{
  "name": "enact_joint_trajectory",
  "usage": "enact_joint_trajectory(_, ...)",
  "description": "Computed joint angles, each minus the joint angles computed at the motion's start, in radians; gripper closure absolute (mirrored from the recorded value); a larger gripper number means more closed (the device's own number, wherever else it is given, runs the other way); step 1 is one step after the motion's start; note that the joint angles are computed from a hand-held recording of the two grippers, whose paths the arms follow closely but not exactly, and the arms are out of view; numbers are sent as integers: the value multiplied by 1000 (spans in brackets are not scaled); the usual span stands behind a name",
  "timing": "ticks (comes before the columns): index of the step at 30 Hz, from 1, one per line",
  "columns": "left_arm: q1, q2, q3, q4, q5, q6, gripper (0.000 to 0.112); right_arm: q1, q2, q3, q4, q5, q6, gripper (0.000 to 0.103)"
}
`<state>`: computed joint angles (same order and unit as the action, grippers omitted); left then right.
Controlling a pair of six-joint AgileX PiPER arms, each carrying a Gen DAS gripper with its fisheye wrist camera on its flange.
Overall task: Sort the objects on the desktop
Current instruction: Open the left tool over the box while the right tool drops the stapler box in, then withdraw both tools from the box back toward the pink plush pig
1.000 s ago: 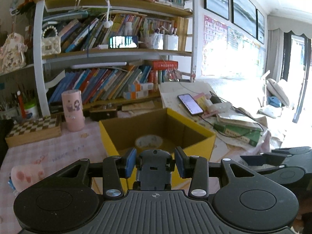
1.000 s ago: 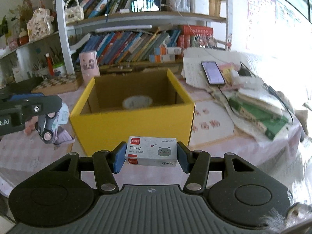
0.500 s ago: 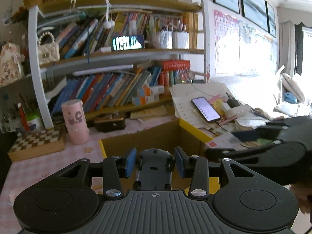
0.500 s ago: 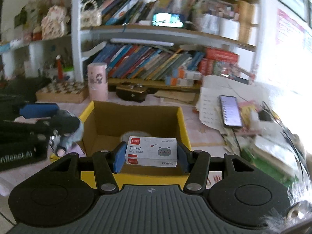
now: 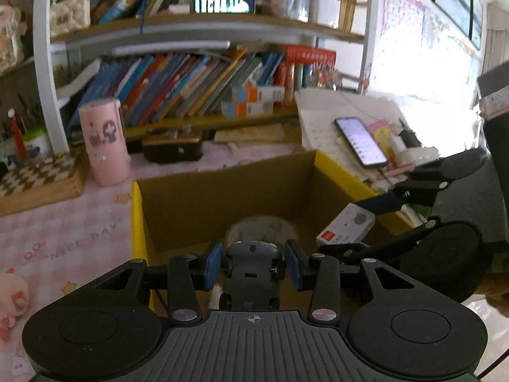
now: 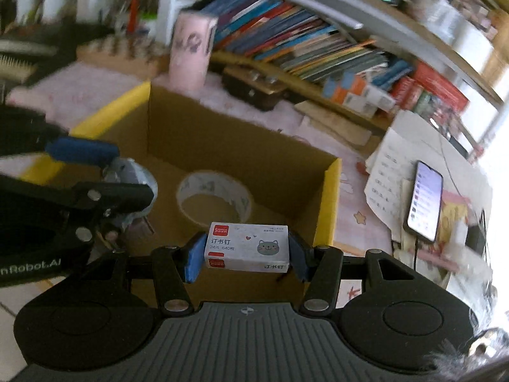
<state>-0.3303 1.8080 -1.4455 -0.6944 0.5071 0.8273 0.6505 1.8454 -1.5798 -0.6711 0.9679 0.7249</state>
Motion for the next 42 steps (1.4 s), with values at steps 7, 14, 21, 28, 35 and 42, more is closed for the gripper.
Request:
enact_joint_trajectory(7, -35, 57, -48, 175, 5, -140, 71, -56, 69, -62, 131, 14, -216, 51)
enact_joint_trajectory(14, -46, 69, -53, 245, 7, -191, 71, -76, 118, -131, 184, 55, -314, 51)
enact_joint_trajectory(21, -34, 13, 18, 176, -81, -132, 53, -76, 64, -66, 151, -16, -215, 36)
enact_joint_trajectory(28, -2, -114, 131, -61, -195, 86, 31, 10, -105, 111, -103, -96, 133, 26)
enact_joint_trajectory(35, 11, -253, 269, -416, -275, 437, 20, 159, -217, 235, -380, 8, 479, 25)
enact_joint_trajectory(42, 83, -379, 418, -716, -241, 765, 14, 344, -252, 324, -537, 218, 846, 17)
